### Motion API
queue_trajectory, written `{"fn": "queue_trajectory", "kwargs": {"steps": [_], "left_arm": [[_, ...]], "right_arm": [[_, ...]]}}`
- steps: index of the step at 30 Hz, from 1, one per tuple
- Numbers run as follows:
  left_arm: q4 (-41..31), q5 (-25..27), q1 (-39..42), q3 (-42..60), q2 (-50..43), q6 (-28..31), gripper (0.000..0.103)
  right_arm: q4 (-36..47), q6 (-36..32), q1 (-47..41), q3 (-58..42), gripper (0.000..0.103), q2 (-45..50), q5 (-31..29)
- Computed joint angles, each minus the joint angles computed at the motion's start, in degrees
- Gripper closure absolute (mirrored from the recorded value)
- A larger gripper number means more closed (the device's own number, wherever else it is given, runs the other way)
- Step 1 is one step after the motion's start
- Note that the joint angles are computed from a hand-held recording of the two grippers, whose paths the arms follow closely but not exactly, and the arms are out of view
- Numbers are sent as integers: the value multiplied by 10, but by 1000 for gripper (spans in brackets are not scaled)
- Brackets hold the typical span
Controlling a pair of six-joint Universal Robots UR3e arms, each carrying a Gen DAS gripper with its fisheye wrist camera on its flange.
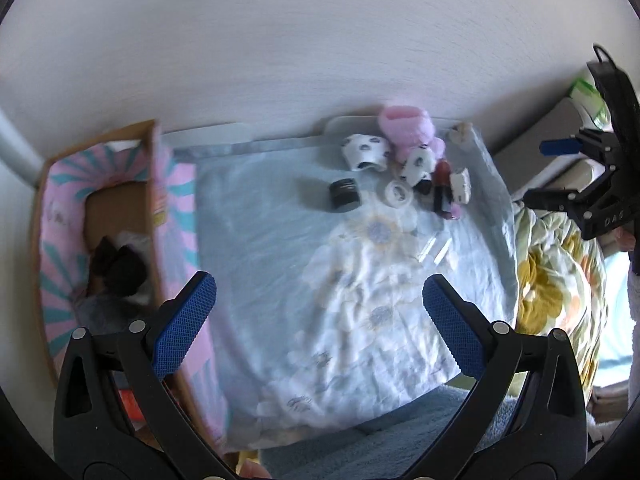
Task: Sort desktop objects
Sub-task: 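Move both tools back over the remaining items on the bed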
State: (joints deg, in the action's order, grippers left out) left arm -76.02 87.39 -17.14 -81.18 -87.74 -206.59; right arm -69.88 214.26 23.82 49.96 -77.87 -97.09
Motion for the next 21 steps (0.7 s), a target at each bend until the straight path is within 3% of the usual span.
{"fn": "queue_trajectory", "kwargs": {"steps": [3, 6, 11, 21], "left_arm": [[15, -18, -10, 35, -54, 6, 0], [5, 0, -29, 97, -124, 1, 0], [15, -16, -30, 157, -209, -14, 0], [23, 12, -28, 232, -356, -42, 6]], "right_arm": [[-33, 19, -4, 126, 0, -84, -8], [-82, 29, -18, 246, 0, -163, 8], [-158, 13, -72, 397, 0, -256, 48], [-345, -159, -230, 605, 0, -306, 165]]}}
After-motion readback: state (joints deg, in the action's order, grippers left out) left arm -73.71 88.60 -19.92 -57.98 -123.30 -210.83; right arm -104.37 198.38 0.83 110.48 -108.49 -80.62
